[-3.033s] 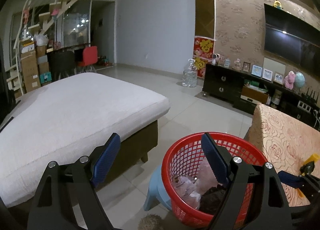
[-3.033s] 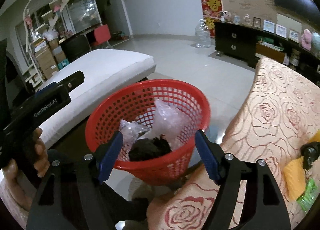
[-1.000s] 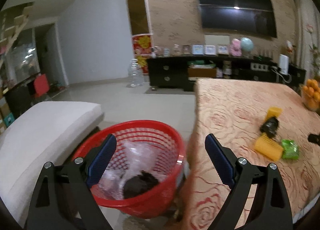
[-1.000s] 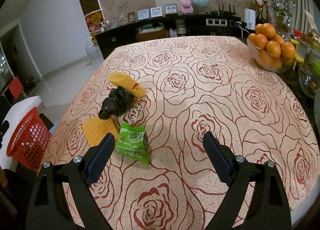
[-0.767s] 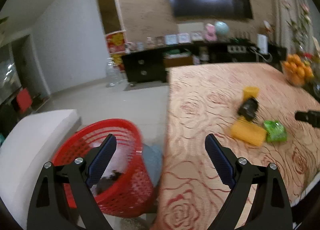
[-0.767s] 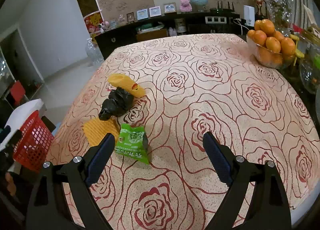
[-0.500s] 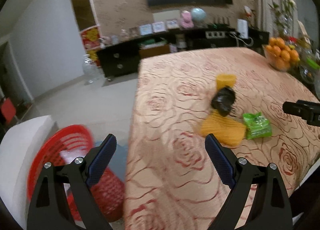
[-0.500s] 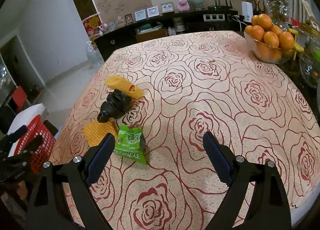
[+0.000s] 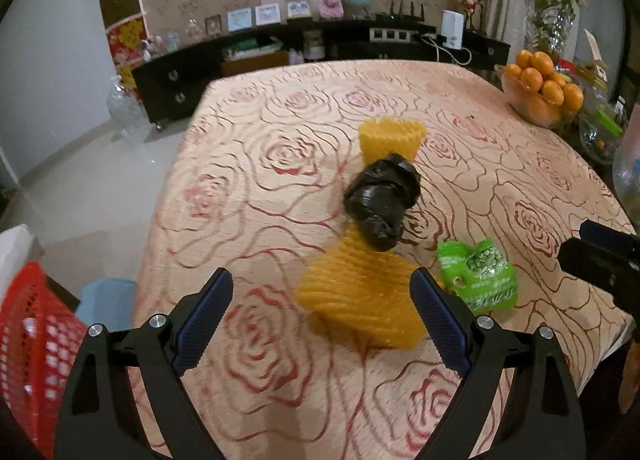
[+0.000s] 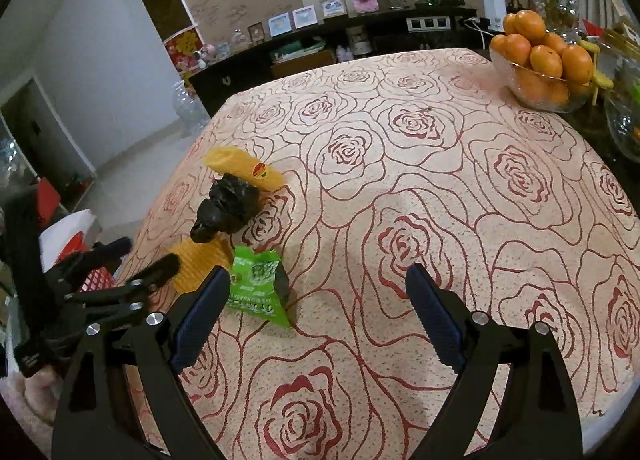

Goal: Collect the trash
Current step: 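Move both tools back over the table toward the remaining trash, then grasp the yellow foam fruit net with the left tool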

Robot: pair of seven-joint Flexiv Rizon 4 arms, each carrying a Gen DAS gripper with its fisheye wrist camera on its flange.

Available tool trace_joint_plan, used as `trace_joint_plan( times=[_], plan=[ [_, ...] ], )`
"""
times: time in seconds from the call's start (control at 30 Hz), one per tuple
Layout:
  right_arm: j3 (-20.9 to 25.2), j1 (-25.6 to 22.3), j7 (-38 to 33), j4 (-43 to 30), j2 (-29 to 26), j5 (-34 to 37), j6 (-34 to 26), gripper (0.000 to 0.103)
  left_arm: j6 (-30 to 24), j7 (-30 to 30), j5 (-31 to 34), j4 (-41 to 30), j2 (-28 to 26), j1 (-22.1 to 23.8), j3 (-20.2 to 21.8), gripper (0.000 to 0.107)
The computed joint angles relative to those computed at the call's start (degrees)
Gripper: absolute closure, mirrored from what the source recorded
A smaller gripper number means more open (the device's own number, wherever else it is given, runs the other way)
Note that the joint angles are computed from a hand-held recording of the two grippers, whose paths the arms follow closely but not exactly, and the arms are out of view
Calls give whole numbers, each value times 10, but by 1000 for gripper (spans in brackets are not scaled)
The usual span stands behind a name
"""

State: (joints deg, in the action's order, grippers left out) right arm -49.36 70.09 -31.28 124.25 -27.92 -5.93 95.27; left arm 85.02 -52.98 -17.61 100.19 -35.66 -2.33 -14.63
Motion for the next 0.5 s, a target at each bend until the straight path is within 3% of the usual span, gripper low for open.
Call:
trace_joint_plan(
  times=[0.1,0.17,0.5],
  plan=[
    [4,-3,0,-2,-1,0,1,16,-21,-8,8,-17,-13,-19,22,21],
    [5,-5,0,-2,-2,0,0,16,-28,-5,11,-18,-18,-20,21,30],
    [20,-18,4,-7,-1,-17,-4,17,-18,63,-51,31,-7,60,-90,76]
  ],
)
